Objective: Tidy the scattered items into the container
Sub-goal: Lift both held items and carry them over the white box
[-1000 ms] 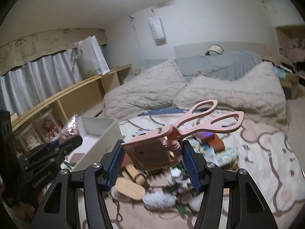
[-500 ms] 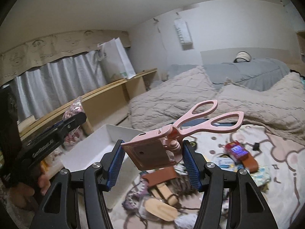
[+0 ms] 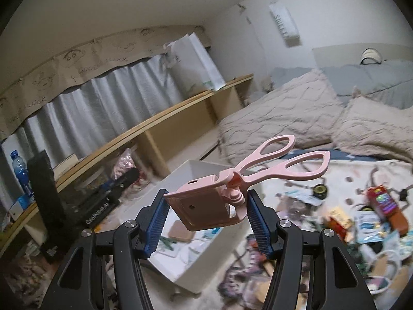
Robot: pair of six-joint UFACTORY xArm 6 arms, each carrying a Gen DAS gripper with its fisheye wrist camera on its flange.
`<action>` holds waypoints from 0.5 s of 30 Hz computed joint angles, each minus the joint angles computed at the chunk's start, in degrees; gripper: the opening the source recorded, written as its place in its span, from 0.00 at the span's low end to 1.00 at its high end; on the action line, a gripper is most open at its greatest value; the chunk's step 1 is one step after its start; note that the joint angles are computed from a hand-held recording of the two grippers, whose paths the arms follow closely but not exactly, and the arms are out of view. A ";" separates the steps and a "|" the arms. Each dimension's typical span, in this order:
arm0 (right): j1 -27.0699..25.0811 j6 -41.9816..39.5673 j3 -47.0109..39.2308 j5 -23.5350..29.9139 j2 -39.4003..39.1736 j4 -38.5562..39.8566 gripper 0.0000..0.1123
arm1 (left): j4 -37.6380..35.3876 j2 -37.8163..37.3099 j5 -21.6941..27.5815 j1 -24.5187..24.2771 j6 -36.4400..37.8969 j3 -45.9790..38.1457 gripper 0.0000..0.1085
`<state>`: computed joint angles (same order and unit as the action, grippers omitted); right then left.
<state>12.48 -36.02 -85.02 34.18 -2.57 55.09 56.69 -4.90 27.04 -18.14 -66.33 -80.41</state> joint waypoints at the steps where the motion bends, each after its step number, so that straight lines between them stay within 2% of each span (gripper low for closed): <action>1: 0.37 0.44 -0.79 0.68 0.75 -0.01 0.54 | -0.49 -0.17 -0.48 0.75 -0.13 0.70 0.27; 6: 1.97 2.97 -5.14 3.89 4.90 -0.75 0.54 | -2.08 -0.38 -2.09 3.73 0.34 3.55 0.27; 15: 4.61 8.72 -12.82 6.94 12.70 -5.65 0.54 | -11.96 2.26 -2.94 8.45 5.99 5.28 0.27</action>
